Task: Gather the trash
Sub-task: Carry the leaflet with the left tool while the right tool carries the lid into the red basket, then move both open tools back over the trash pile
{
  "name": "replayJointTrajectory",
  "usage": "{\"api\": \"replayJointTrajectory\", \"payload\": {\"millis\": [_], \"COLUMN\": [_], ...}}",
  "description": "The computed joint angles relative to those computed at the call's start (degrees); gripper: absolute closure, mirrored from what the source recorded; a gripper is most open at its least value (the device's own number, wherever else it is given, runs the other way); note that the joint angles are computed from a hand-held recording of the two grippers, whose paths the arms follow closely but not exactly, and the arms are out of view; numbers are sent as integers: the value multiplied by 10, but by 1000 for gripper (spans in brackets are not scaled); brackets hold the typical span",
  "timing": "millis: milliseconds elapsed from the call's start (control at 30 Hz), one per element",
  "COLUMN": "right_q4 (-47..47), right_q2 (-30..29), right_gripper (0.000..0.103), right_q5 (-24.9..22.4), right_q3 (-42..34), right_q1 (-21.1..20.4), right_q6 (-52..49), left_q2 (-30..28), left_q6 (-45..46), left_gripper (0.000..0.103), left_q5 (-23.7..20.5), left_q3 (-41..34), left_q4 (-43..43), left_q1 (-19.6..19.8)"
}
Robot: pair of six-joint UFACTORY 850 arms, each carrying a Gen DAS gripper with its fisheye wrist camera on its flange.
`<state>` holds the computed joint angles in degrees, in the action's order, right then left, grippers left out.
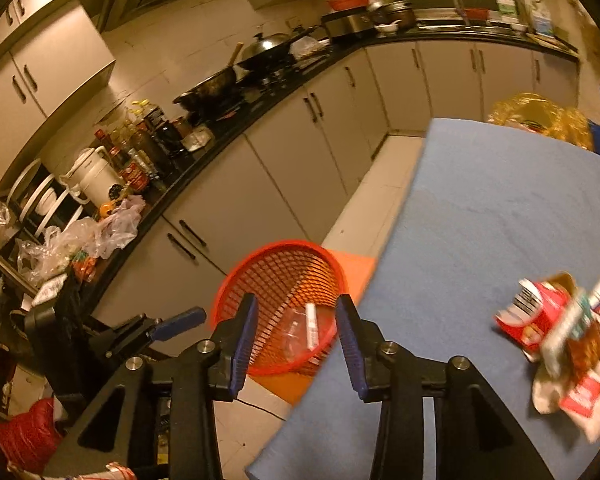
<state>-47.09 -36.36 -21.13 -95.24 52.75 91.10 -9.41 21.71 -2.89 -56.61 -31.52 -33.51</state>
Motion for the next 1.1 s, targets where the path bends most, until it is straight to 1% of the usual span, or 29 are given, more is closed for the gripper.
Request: {"api": "replayJointTrajectory", "payload": {"millis": [133, 200, 300, 333, 367, 533, 700, 767, 833, 967, 1000, 1100], "right_q4": [-94, -125, -168, -178, -187, -210, -196, -197, -197, -208, -214, -280], "right_q2": [58, 82, 129, 142, 157, 233, 303, 325, 341, 355, 358, 354], "right_gripper": [57, 57, 57, 57, 57, 57, 57, 57, 59, 59, 59, 62], "right_q5": [-13, -21, -40, -47, -55, -98, -111, -101, -99, -80, -67, -13], "right_q3": [93, 133, 203, 221, 243, 343, 441, 472, 492, 513, 518, 530], "right_q1": [8, 10, 12, 13, 14, 20, 13, 5, -1, -16, -24, -46], "right_q6": [132, 186, 275, 296, 319, 418, 502, 527, 542, 551, 555, 615], "left_q2": [-18, -28, -42, -51, -55, -88, -118, -127, -140, -155, -159, -166], "left_q6": [26, 32, 47, 65, 75, 76, 107, 106, 83, 66, 55, 22], "left_gripper": [45, 43, 42, 42, 42, 41, 41, 41, 41, 40, 40, 40], "left_q5": [-8, -14, -19, -25, -28, -44, -60, -65, -72, -82, -84, -85], "left_q3": [-23, -37, -53, -63, -68, -109, -146, -157, -171, -191, -197, -206], "left_q4": [-15, -14, -23, -40, -49, -35, -62, -60, -38, -21, -12, 14], "left_q1": [-25, -39, -58, -66, -70, -102, -128, -136, -144, -152, -154, -159]}}
